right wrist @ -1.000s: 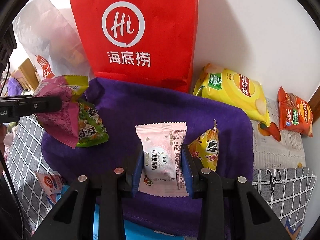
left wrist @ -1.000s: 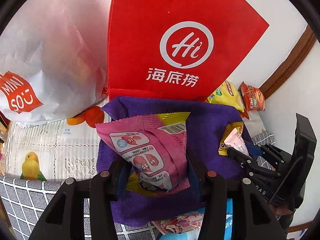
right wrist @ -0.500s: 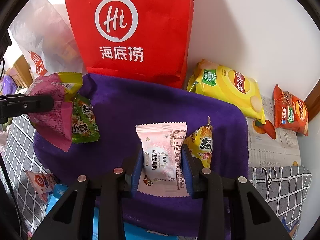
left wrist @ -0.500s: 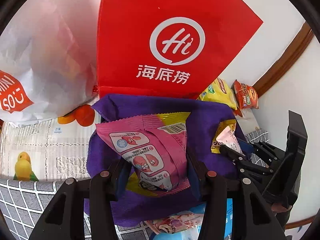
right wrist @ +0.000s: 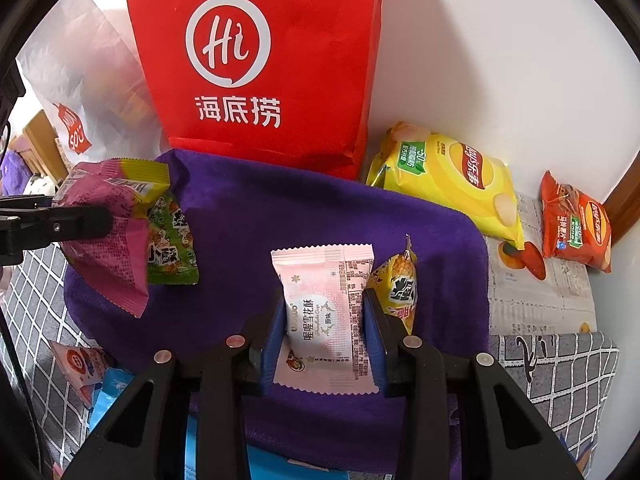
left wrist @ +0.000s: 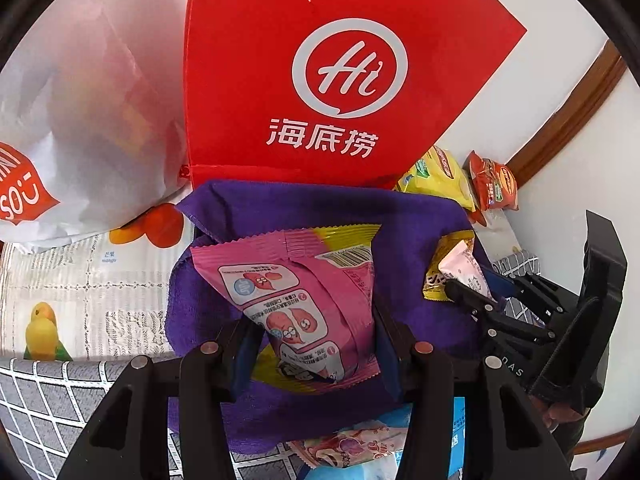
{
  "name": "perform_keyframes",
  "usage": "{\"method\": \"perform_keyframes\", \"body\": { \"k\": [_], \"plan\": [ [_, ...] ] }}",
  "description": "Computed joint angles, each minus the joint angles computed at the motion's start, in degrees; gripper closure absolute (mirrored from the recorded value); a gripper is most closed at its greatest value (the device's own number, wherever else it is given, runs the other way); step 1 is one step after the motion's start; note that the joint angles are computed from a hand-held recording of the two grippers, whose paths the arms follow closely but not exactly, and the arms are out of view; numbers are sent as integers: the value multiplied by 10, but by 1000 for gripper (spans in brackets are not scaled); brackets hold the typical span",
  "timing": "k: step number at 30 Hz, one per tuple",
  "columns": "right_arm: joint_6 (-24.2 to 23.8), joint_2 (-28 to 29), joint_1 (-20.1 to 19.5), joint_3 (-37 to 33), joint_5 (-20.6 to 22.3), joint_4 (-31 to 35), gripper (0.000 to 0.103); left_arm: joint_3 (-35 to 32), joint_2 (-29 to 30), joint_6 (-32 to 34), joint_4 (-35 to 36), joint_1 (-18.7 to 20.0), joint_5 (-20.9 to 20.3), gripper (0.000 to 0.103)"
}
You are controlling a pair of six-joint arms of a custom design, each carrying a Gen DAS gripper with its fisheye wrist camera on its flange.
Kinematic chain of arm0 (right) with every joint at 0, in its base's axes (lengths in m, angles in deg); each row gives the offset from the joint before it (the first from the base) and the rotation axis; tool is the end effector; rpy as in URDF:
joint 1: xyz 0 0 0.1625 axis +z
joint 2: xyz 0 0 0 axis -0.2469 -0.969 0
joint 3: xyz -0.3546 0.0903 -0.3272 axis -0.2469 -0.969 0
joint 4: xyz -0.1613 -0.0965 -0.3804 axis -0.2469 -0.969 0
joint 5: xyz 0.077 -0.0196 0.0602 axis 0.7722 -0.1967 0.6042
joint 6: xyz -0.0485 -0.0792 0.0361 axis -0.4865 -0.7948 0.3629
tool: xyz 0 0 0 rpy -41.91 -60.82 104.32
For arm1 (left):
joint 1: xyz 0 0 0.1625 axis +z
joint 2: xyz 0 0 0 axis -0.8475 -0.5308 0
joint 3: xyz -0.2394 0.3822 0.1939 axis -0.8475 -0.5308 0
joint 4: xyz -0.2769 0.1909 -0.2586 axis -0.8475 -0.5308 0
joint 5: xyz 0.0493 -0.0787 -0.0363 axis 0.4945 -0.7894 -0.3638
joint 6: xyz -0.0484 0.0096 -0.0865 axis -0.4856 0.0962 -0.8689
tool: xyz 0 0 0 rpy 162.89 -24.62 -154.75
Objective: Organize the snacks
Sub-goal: 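Lower and open the right tool on the towel while the left tool releases the pink bag, then pull both tools back from the towel toward the snack pile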
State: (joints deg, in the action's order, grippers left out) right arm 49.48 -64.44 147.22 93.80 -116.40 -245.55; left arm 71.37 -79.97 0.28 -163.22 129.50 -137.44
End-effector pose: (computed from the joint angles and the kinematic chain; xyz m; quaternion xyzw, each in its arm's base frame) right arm 0.3663 -0.3156 -0.1060 0.1081 -0.8864 0.2597 0.3676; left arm 0.0504 -0.3854 0.3633 0.2595 0.9412 -0.1182 0.1811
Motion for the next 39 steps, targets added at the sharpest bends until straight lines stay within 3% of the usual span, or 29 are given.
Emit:
{"method": "perform_keyframes", "body": {
  "k": [12,23,26,31,39],
  "plan": [
    [2,1,3,0,-7,-2,64,8,4,1,-6,-2,0,54],
    [-6,-3,19,5,-20,-45,55,8,3,-2,-7,-1,-8,54],
    [-3,-5,22,6,-22,-51,54,10,-1,2,-6,-6,-10,51],
    [0,-6,26,6,-26,-50,54,17,-19,7,-27,-18,-11,36],
    [16,-13,43,0,-42,-34,54,3,-35,-3,-9,-23,-15,34]
  ]
}}
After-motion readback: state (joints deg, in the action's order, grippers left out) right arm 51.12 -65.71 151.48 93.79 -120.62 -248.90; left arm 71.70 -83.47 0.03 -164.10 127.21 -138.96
